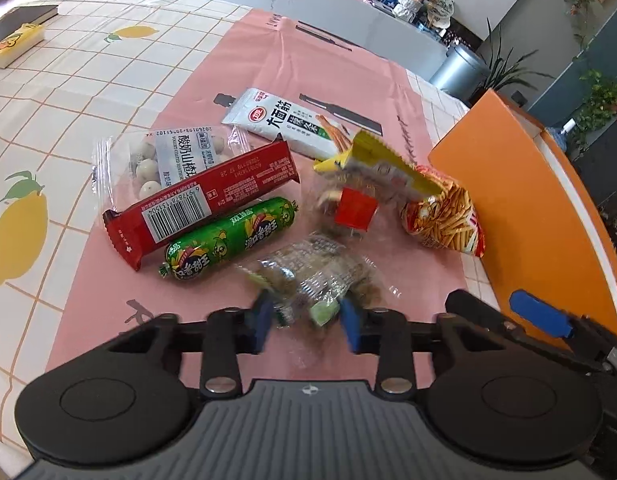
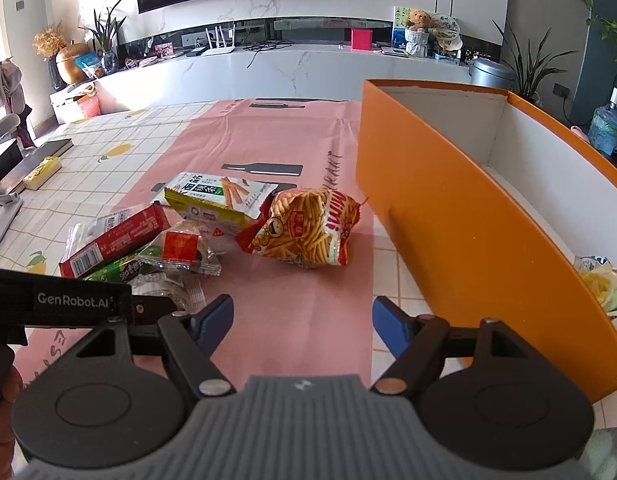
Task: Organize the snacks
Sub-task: 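Grasp the clear dried-snack bag with the left tool while the right tool grasps the Mimi bag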
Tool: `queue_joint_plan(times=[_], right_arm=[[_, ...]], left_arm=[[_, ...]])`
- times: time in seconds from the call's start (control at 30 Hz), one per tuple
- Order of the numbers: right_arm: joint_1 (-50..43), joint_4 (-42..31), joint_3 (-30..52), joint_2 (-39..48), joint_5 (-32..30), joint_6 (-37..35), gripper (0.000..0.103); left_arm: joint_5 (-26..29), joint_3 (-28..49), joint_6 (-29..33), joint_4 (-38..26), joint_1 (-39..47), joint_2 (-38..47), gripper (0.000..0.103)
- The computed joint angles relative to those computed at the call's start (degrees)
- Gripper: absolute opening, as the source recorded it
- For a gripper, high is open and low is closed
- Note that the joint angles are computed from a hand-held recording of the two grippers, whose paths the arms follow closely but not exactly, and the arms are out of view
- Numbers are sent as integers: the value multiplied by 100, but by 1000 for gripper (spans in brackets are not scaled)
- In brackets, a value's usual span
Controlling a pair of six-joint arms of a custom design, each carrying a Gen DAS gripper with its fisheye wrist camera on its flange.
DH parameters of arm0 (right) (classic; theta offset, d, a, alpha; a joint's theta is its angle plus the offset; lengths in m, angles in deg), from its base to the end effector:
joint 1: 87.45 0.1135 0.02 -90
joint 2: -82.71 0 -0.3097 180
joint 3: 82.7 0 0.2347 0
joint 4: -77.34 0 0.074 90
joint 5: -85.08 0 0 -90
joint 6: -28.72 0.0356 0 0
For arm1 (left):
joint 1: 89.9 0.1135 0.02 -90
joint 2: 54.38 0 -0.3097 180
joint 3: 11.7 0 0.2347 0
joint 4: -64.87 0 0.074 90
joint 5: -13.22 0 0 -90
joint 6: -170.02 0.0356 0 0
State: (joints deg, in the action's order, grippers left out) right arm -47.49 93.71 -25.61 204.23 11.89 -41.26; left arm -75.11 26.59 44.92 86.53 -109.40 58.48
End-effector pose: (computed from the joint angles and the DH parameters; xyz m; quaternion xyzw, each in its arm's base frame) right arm 0.2791 0.2204 0.0854 -0.1084 0.9188 0.0587 0.3749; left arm 0.2531 -0.0907 0.0852 -0.1241 0.9398 -0.1581 0.2763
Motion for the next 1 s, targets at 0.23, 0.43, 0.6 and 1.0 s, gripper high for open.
queue_joint_plan(times=[0.23,0.43,0.6,1.0], right_arm=[[-56,-98,241,56,31,-332,74],[-167,-220,675,256,99,-622,75],[-365,-440,1180,506,-148,-290,83],[-561,-592,1819,1130,-432,-100,61]], left_arm=[[10,-222,267,-25,-15,-357,34],[-257,-440,442,56,9,-987,34],[-531,-392,565,86,74,-1232,34],[-331,-74,744,168,420,-889,34]])
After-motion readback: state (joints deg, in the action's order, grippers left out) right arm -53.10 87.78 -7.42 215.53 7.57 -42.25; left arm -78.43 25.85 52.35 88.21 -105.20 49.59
